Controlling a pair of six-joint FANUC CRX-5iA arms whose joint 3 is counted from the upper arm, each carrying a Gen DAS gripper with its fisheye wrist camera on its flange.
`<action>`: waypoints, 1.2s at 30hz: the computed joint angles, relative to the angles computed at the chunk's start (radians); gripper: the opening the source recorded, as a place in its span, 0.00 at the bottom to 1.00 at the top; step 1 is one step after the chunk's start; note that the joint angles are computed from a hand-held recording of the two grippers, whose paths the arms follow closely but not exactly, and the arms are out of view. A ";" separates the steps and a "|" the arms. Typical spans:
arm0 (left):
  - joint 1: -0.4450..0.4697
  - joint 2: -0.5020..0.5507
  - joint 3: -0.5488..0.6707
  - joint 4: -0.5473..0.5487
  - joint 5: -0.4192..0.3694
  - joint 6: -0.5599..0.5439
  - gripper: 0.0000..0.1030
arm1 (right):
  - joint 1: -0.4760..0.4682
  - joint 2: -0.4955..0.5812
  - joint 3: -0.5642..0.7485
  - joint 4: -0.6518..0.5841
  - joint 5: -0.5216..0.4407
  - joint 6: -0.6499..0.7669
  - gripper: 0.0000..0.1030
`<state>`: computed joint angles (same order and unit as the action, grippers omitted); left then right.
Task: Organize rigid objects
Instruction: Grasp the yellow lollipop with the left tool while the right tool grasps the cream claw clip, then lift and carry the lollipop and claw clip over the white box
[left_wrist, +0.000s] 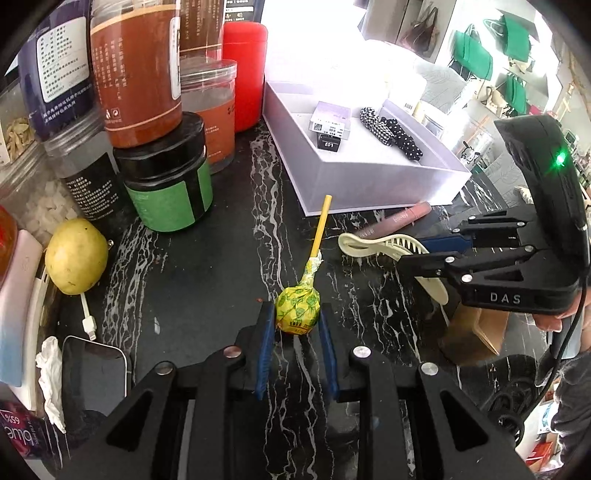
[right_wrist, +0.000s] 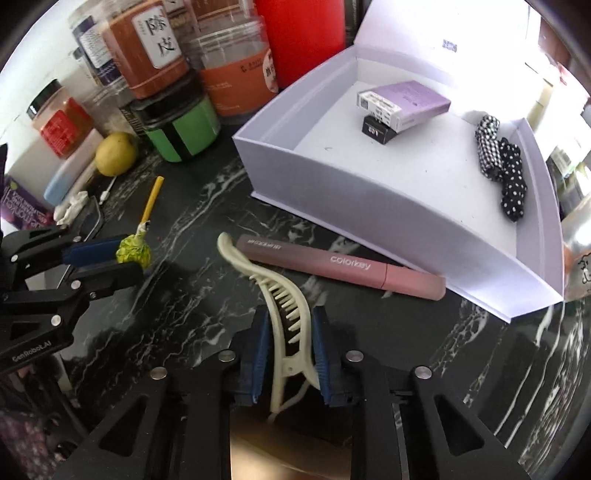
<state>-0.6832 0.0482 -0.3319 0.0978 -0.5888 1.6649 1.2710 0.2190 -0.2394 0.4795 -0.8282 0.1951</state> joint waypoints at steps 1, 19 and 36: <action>-0.001 -0.001 0.002 -0.004 -0.001 0.002 0.23 | 0.008 -0.004 -0.009 0.018 0.004 -0.023 0.21; -0.033 -0.008 0.045 -0.006 0.008 -0.025 0.23 | 0.124 -0.148 -0.155 0.289 -0.083 -0.386 0.21; -0.102 0.043 0.179 -0.066 -0.006 -0.006 0.23 | 0.192 -0.223 -0.230 0.384 -0.180 -0.581 0.21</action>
